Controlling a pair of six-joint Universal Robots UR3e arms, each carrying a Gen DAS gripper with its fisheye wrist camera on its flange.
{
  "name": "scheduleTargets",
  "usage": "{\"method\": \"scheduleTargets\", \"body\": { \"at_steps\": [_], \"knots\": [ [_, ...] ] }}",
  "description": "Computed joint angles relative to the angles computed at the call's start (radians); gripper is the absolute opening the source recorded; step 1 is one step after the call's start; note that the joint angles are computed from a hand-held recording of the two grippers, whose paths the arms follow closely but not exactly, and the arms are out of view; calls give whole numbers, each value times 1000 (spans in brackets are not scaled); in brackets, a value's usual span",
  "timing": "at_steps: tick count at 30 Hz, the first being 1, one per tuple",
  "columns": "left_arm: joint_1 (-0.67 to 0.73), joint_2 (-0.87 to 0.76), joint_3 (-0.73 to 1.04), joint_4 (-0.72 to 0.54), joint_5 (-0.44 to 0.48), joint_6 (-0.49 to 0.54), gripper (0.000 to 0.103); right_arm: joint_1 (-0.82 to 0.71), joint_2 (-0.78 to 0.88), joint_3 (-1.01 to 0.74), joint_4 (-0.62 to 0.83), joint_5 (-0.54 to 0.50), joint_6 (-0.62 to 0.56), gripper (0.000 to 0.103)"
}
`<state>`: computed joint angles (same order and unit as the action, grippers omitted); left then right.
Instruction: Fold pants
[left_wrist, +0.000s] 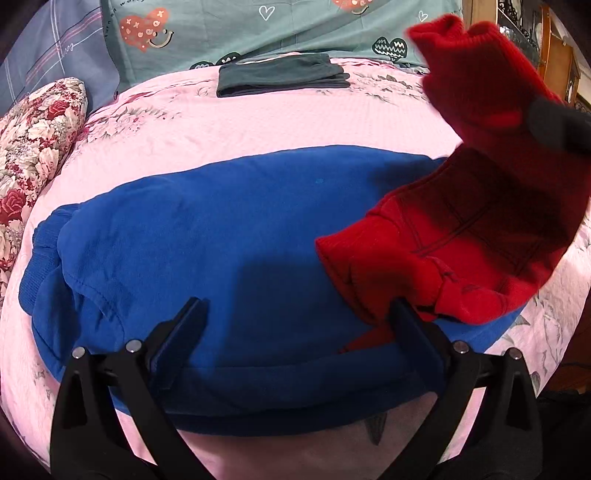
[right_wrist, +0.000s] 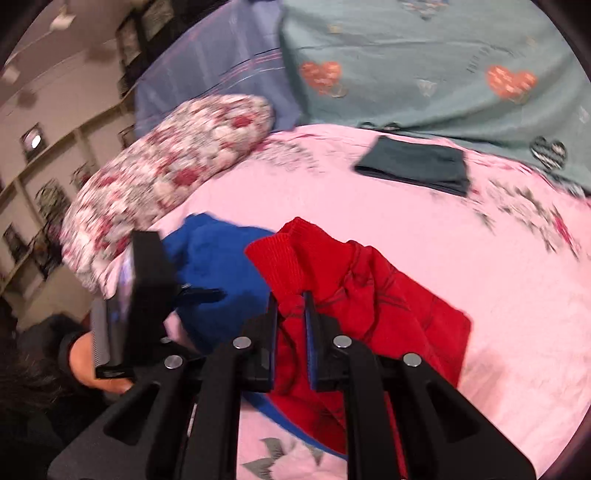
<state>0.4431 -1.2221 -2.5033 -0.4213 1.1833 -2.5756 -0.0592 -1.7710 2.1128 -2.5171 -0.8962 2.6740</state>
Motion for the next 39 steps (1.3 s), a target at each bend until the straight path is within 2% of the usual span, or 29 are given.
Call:
{"method": "scheduleTargets", "body": {
  "at_steps": [4,8,11,14,17,18,23,25,29,31,32,33,36,38,39],
  "knots": [
    [39,68,-31,-32,-10,22,101,198,182,-59,-56,-228,-1,15],
    [117,160,-54,-127,-39,67,101,246,219,-18,-143,-293,-47,35],
    [176,235,-66,-202,-70,107,101,278,231,-24,-188,-390,-35,36],
    [197,250,-72,-219,-80,116,101,288,264,-31,-190,-435,-52,34],
    [216,272,-77,-239,-91,131,101,291,309,-55,-228,-424,2,25],
    [223,284,-77,-250,-95,136,101,261,291,-39,-244,-382,22,23],
    [279,352,-77,-327,-134,175,101,91,153,38,-360,-246,160,22],
    [295,356,-74,-335,-145,176,101,64,107,52,-410,-235,202,22],
    [326,357,-64,-342,-157,173,101,217,297,-91,-302,-284,158,23],
    [330,345,-54,-329,-158,168,101,290,436,-148,-271,-313,129,31],
    [318,321,-45,-294,-152,154,101,316,463,-126,-342,-348,147,36],
    [304,295,-41,-259,-145,141,101,317,458,-114,-360,-340,139,38],
    [189,112,3,-77,-75,54,101,242,412,-105,-288,-236,119,39],
    [86,-37,37,68,5,-7,101,231,394,-95,-257,-232,106,39],
    [51,-91,61,88,37,-23,101,233,379,-87,-250,-237,94,39]
  ]
}}
